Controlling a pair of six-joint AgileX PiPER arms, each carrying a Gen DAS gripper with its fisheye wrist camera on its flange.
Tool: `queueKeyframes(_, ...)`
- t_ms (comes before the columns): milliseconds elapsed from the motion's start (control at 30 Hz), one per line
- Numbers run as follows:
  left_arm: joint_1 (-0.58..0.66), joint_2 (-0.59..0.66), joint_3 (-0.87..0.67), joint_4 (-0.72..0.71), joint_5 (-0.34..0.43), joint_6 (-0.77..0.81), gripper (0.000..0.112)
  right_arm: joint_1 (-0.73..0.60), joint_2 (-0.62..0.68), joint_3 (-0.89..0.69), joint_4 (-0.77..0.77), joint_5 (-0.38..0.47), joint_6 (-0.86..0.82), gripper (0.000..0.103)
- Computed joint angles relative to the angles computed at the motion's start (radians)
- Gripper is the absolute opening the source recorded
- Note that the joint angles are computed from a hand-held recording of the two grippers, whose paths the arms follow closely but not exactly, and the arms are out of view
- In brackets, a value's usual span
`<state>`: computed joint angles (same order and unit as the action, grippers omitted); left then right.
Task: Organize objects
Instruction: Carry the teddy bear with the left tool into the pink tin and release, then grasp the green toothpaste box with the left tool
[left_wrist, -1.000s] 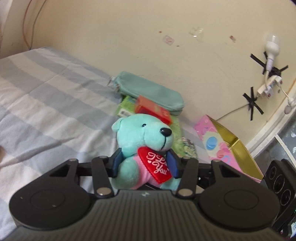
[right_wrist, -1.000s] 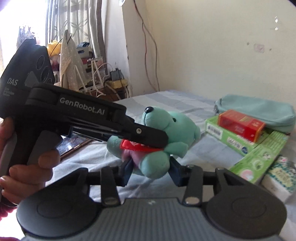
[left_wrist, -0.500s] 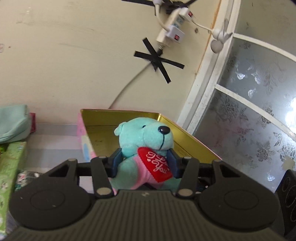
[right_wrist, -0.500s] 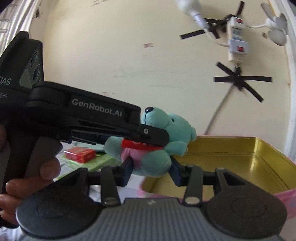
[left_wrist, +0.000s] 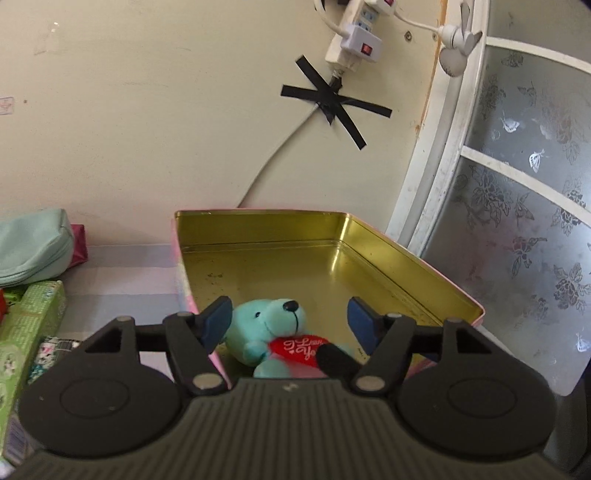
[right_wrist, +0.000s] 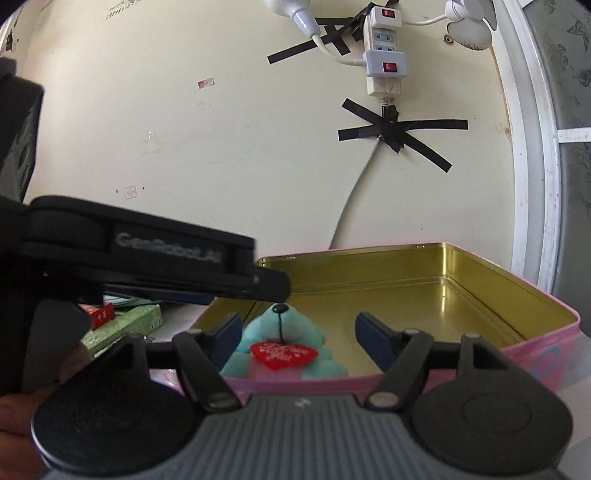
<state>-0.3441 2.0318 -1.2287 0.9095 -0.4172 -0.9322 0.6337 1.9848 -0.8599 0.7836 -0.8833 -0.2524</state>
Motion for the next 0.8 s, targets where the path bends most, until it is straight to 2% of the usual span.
queueKeyframes(133,0.097,-0.118,0.215,-0.227,-0.101,0.236,0.071,0.019,0.007,0.021,-0.023,-0.071,0.05,0.07)
queueKeyframes(233,0.181,-0.177,0.341,-0.383,-0.134,0.382,0.071,0.035,0.012,0.055,-0.077,-0.157,0.124,0.07)
queueKeyframes(400,0.285,-0.194,0.428,-0.647,-0.089,0.587,0.074,0.096,0.02,0.068,-0.079,-0.215,0.167,0.07)
queueKeyframes(467,0.297,-0.186,0.436,-0.701,-0.075,0.637,0.079,0.13,0.032,0.059,-0.066,-0.238,0.133,0.07)
queueKeyframes(533,0.291,-0.172,0.436,-0.739,-0.075,0.678,0.088,0.162,0.049,0.048,-0.045,-0.273,0.073,0.07)
queueKeyframes(667,0.237,-0.112,0.382,-0.895,-0.055,0.858,0.088,0.189,0.076,0.037,-0.035,-0.319,-0.006,0.072)
queueKeyframes(733,0.213,-0.072,0.34,-0.945,-0.03,0.925,0.083,0.184,0.083,0.029,-0.032,-0.315,-0.025,0.072)
queueKeyframes(767,0.198,-0.054,0.317,-0.993,-0.007,0.98,0.075,0.184,0.083,0.029,-0.032,-0.315,-0.025,0.072)
queueKeyframes(800,0.19,-0.036,0.285,-1.032,0.037,1.027,0.051,0.18,0.085,0.026,-0.029,-0.309,-0.03,0.072)
